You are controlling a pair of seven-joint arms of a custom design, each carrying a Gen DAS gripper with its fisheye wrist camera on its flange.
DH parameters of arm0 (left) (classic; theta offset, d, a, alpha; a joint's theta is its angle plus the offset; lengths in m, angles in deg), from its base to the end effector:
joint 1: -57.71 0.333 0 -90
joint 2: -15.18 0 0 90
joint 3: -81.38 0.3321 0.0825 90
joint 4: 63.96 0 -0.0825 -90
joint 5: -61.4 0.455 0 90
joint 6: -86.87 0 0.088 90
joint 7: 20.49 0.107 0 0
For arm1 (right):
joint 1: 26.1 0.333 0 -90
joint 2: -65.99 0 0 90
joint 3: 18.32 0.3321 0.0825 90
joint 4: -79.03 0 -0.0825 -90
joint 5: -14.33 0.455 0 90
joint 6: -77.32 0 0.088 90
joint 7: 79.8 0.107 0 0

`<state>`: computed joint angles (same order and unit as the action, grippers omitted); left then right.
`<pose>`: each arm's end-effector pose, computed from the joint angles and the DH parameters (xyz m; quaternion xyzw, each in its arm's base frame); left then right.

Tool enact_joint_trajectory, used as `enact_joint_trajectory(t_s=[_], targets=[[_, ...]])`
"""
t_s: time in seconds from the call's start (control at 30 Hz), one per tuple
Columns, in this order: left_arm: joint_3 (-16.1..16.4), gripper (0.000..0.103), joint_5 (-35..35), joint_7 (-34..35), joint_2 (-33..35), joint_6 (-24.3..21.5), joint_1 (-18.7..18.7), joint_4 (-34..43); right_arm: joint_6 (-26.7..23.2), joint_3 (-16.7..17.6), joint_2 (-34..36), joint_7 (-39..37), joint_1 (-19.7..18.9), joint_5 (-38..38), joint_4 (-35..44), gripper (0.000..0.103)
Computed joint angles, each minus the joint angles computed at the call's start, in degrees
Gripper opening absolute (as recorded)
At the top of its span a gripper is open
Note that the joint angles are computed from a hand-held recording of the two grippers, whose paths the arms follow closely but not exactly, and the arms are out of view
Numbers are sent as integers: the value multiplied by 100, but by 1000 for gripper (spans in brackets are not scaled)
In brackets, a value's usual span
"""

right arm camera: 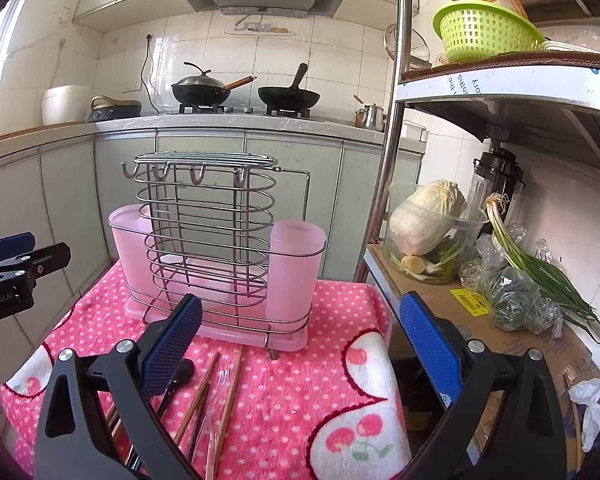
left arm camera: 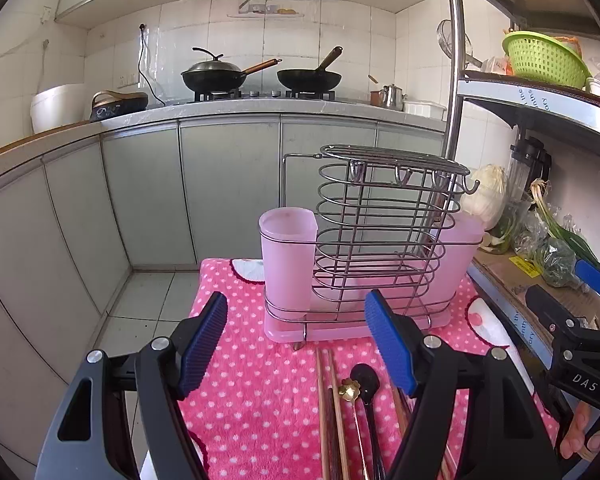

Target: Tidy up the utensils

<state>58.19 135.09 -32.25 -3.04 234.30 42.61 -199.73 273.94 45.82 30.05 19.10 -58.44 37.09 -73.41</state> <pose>0.4134 -0.3544 0.4614 -0.6358 0.5761 -0.3567 0.3696 0.4298 0.2331 0.4408 -0.6378 0.5213 -0.4089 0.3927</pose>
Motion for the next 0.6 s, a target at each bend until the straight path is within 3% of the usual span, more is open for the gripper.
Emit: enact_joint_trajectory(t_s=[0.6], targets=[[-78, 70, -73, -72, -303, -23, 45, -161, 123, -53, -299, 25, 174, 124, -124, 100]])
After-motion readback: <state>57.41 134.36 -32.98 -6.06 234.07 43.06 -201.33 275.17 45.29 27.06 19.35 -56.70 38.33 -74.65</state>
